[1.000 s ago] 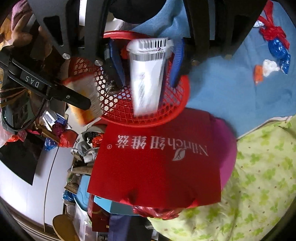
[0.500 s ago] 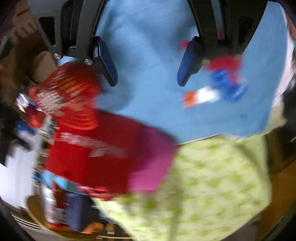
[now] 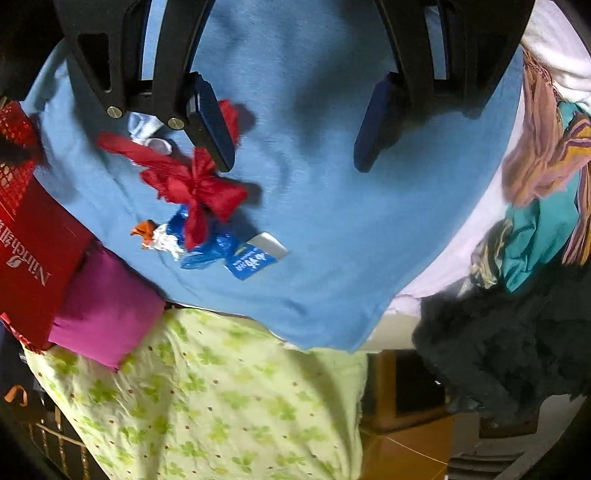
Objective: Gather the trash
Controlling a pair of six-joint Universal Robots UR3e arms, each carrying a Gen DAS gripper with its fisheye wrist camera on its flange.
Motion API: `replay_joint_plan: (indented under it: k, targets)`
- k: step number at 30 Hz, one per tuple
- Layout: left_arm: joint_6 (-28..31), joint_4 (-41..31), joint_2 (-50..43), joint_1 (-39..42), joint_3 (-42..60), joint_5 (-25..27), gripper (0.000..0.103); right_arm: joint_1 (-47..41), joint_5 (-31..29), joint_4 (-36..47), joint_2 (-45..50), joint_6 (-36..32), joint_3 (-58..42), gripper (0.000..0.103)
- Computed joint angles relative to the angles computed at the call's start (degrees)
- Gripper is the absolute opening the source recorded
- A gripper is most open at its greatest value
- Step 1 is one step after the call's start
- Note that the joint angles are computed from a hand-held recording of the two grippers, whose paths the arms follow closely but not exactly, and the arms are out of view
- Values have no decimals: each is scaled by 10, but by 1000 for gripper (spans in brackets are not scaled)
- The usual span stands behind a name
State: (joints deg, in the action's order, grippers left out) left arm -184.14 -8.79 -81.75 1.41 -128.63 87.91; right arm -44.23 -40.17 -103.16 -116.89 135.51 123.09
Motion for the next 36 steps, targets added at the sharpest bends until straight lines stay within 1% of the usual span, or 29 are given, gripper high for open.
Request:
replay_joint_plan:
  k: [2, 4, 5, 8, 11, 12, 13, 14, 15, 17, 20, 22, 24, 25, 27, 29, 30, 31, 32, 33, 36]
  targets:
    - [-5, 28, -26, -8, 2, 6, 68, 84, -41, -109, 76, 69, 10, 55]
    - [-4, 40, -43, -6, 6, -1, 68, 138, -66, -188, 134, 118, 14, 51]
    - [-3, 48, -51, -7, 7, -2, 68, 163, -74, -219, 164, 144, 6, 51]
    - [3, 58, -63, -5, 11, -7, 68, 243, -111, -317, 281, 254, -47, 51]
    - [2, 56, -76, 5, 22, -18, 68, 295, -173, -379, 361, 339, -104, 51]
    - [3, 56, -85, 8, 30, -20, 68, 305, -182, -392, 379, 350, -116, 51]
    - [4, 56, -95, 10, 38, -19, 68, 313, -192, -420, 392, 357, -119, 50]
    - [7, 54, -111, 10, 54, -15, 68, 322, -211, -436, 396, 353, -122, 41]
    - [11, 52, -124, 11, 66, -14, 68, 328, -226, -439, 397, 343, -126, 35]
    - [18, 36, -159, 13, 106, -15, 68, 321, -222, -432, 392, 310, -123, 27]
    - [23, 12, -216, 13, 174, -18, 68, 287, -241, -427, 355, 253, -96, 26]
    - [24, -7, -256, 10, 228, -21, 68, 247, -229, -403, 330, 222, -89, 26]
    - [22, -26, -282, 5, 267, -20, 68, 199, -218, -385, 311, 207, -85, 26]
    - [20, -36, -302, -4, 296, -12, 68, 168, -202, -362, 309, 200, -92, 26]
    - [20, -43, -323, -20, 328, -3, 68, 135, -192, -382, 321, 226, -93, 27]
    - [22, -44, -342, -40, 358, 8, 68, 93, -168, -407, 333, 258, -85, 27]
    - [26, -51, -351, -49, 373, 15, 68, 81, -164, -402, 338, 269, -87, 28]
    - [29, -58, -356, -57, 386, 20, 68, 67, -160, -381, 343, 278, -97, 29]
    - [30, -61, -359, -61, 393, 21, 68, 54, -148, -348, 345, 272, -111, 29]
    - [28, -66, -360, -63, 398, 15, 68, 54, -139, -334, 352, 271, -124, 29]
    - [20, -83, -351, -56, 402, -19, 68, 25, -90, -315, 335, 244, -115, 30]
